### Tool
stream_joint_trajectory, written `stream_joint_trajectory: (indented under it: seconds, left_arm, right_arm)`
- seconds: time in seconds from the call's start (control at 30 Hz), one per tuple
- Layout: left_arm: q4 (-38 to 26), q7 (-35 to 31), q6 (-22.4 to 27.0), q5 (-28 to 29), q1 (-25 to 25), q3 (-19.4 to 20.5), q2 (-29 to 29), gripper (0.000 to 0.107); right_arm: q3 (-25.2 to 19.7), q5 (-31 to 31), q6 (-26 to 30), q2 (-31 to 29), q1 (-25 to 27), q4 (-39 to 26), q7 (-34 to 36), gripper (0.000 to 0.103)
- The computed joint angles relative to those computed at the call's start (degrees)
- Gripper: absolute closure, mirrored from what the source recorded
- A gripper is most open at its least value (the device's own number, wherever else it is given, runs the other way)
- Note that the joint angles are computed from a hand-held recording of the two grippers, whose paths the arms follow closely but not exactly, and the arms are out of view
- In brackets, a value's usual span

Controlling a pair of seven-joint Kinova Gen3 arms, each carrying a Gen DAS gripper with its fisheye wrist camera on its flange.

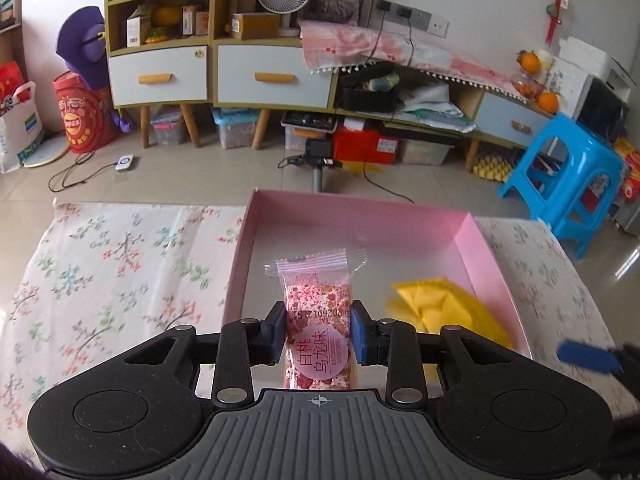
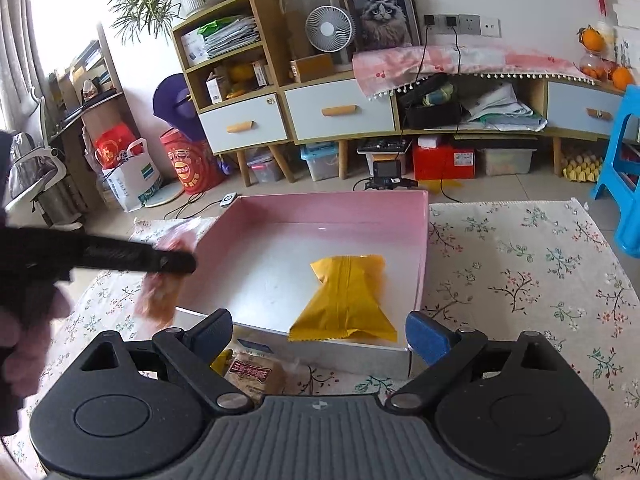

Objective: Organize snacks
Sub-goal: 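Carry both bags into the pink box and open both tools to release, then grasp the yellow waffle sandwich with the left tool while the right tool grasps a white packet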

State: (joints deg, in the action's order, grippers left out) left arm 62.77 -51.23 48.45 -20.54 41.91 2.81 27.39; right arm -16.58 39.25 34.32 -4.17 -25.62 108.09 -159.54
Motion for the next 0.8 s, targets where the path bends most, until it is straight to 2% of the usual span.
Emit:
stream_joint_trajectory:
  seconds: [0.1,0.13,0.2,0.47,0.8]
  left_arm:
    - [0.3,1.7,-0.6,-1.3,1.1,-1.0,0.5,0.069]
    - [0.8,2.3,-0.8,-1.5,1.3,-1.1,0.4,0.056]
    - [2.4,3.3,-1.4,-1.8,1.7,-1.1,-0.5,0.039]
    - [8.6,2.1,-2.1,-2.5,0.3,0.9,-5.3,0.026]
    - [21.9,0.5,-8.6,-1.6,-4.2,4.2,-14.4,0.018]
  right_arm:
    - [0.1,0.0,0.1,-0.5,0.3,0.5,-0.9,0.019]
    - [0.2,-0.4,-0.1,-0.8,0.5,0.7,-1.1,0.019]
    - [0.3,-1.2,-0.3,-1.2,1.0,1.0,-1.1,0.018]
    - [-0.6,-1.9,0.4,-2.0,2.5,1.8,-2.4,0.017]
    - [-3.2,-1.0,2.7,-4.3,2.5,3.1,-4.4,0.013]
